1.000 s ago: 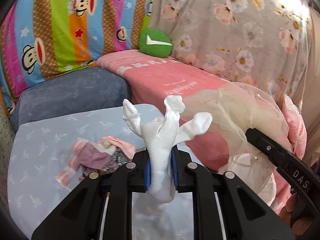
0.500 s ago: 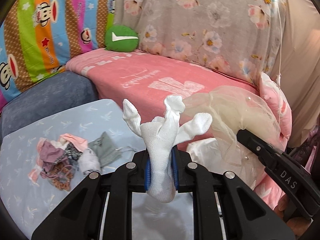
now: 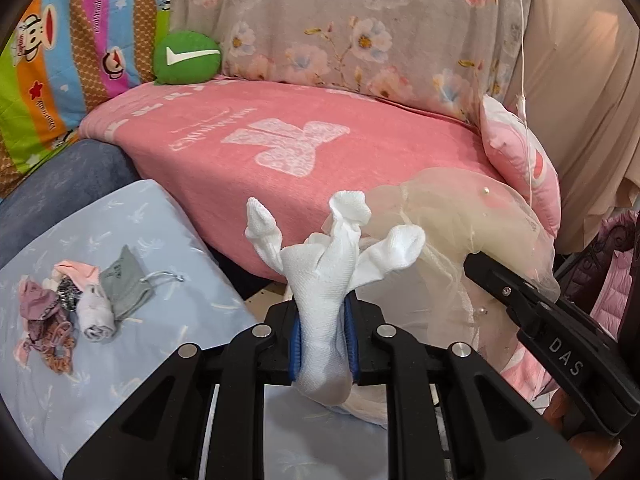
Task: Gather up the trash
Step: 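Carry gloves and hair net to the white bin and release both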
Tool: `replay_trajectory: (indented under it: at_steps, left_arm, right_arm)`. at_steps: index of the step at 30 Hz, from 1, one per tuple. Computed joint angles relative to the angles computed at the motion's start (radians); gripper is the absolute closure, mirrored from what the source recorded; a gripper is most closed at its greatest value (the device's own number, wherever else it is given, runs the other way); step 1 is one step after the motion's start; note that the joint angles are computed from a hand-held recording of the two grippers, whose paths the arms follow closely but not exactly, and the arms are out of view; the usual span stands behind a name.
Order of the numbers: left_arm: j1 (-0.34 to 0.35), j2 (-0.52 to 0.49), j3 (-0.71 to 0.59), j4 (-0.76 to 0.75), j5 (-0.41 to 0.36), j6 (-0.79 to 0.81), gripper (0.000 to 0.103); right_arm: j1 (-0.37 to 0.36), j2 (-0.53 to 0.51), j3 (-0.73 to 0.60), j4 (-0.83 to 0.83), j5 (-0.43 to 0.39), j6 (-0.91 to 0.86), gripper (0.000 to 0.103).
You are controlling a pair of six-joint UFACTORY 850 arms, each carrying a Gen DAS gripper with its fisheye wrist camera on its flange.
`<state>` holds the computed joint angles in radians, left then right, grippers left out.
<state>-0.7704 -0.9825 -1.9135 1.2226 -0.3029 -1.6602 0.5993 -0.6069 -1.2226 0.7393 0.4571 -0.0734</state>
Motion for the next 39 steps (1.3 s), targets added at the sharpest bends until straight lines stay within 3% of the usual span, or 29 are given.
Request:
replay_trajectory:
  at_steps: [9, 13, 14, 16, 18, 25, 39]
  left_arm:
    - [-0.009, -0.103, -0.162, -0.384, 0.002, 0.401, 0.083]
    - [-0.011, -0.128, -0.199, -0.421, -0.015, 0.434, 0.072]
    - [-0.012, -0.130, -0.203, -0.412, -0.020, 0.423, 0.068]
    - [-0.014, -0.128, -0.197, -0.342, -0.033, 0.342, 0.045]
    - [-0.016, -0.116, -0.173, -0.238, -0.026, 0.227, 0.040]
    - [-0.011, -0.107, -0.159, -0.205, -0.030, 0.190, 0.037]
    - [0.000, -0.042, -0.043, -0.023, -0.030, -0.034, 0.037]
  right_arm:
    - [-0.029, -0.001, 0.027, -0.005, -0.007, 0.034, 0.091]
    - [-0.032, -0.004, 0.026, 0.003, -0.008, 0.036, 0.089]
    - [-0.033, -0.006, 0.025, 0.005, -0.008, 0.034, 0.088]
    - [-0.034, -0.008, 0.023, 0.004, -0.011, 0.035, 0.086]
    - [-0.034, -0.011, 0.021, 0.012, -0.011, 0.030, 0.081]
    - [-0.029, -0.014, 0.015, 0.012, -0.003, 0.024, 0.062]
    - [-0.002, -0.021, -0.012, 0.046, -0.016, -0.043, 0.060]
